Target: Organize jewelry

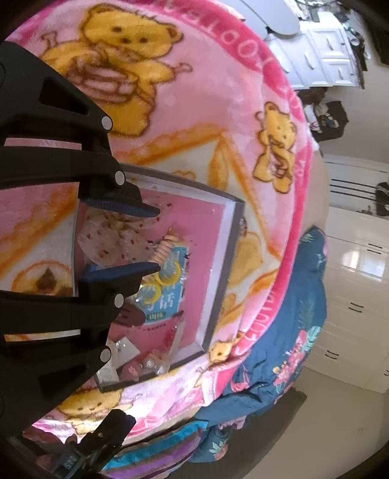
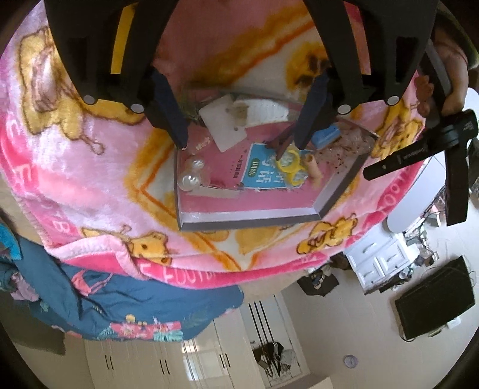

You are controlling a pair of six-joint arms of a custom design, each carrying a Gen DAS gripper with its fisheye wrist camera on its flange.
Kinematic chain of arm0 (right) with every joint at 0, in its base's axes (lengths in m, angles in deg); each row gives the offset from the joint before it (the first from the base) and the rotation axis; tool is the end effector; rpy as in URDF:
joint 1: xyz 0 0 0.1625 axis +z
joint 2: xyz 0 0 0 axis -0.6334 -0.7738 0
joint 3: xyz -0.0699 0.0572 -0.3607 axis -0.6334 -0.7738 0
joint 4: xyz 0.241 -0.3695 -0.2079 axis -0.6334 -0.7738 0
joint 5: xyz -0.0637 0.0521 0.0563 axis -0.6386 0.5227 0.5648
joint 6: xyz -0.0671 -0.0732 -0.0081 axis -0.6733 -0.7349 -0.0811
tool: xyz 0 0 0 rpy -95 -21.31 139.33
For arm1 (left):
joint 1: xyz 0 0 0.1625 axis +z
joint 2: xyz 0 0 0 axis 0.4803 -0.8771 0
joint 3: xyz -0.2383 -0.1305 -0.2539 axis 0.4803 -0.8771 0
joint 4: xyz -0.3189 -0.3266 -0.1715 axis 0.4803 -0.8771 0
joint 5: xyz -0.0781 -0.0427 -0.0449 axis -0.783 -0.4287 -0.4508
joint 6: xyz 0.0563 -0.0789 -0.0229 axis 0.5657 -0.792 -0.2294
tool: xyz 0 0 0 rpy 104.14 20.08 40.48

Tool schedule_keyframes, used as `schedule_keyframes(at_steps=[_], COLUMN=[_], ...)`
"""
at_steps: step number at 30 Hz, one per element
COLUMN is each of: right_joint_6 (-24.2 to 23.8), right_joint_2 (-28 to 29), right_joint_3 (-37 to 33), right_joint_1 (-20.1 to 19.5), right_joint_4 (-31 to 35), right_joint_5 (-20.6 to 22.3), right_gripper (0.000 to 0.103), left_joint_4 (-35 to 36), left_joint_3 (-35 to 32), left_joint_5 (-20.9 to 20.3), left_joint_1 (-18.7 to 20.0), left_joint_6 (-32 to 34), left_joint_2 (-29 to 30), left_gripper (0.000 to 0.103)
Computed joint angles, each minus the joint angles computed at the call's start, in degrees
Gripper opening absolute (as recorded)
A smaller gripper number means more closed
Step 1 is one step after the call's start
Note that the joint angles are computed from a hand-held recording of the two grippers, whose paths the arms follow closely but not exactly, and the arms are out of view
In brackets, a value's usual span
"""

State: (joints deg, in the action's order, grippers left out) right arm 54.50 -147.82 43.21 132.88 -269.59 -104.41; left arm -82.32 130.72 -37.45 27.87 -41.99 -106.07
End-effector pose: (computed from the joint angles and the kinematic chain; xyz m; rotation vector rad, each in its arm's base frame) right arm 0.1338 -0.5518 0.1743 0.3638 -2.4600 1.0323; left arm -0.1796 -0.6244 0.1395 0.4918 2.4796 -0.9138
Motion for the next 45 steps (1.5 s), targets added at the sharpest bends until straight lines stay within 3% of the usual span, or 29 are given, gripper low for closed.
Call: schedule_keyframes(at_steps=[7,13,15,18,21,34,45], right_joint_6=[-1.57,-1.69,-1.54,-1.44,-0.96,-0.9,0.29], right_joint_2=[-4.87,-8.97,-10.2,-11.55,-12.89,-13.98,-10.27], right_joint_3=[4.92,8.58,9.59,11.09,12.6,17.25,18.94], right_joint_1=[2.39,4.25,4.75,5.46,5.83,6.55,5.72], right_joint_4=[-3.36,-4.53,-4.38,-5.46,-6.32,-10.23,-11.68], right_joint_5=[0.75,1.63,1.67,1.4,1.54,-1.24,-3.92], right_gripper=[0.082,0.087,0.087,0.095,0.096,0.098,0.098], left_joint_4=[-0.94,0.16,0.14,0.04,0.43,2.85,1.68], left_joint_3=[3.77,7.48,8.91,11.07,13.26,22.13,25.81], left_joint_5=[1.28,1.71,2.43,3.15,2.6,4.61,4.78], left_joint_1=[-3.16,-5.94,-7.03,-8.46,-9.43,-10.97,-9.67], left_joint_6=[0.31,-0.57,-0.71,-0.91,-1.65,-5.1,-5.34], left_joint_2=[-4.65,-9.87,-11.52,-13.91,-16.35,-22.92,-22.69], left_gripper=[0.034,0.052,0.069,0.082,0.093,0.094,0.094])
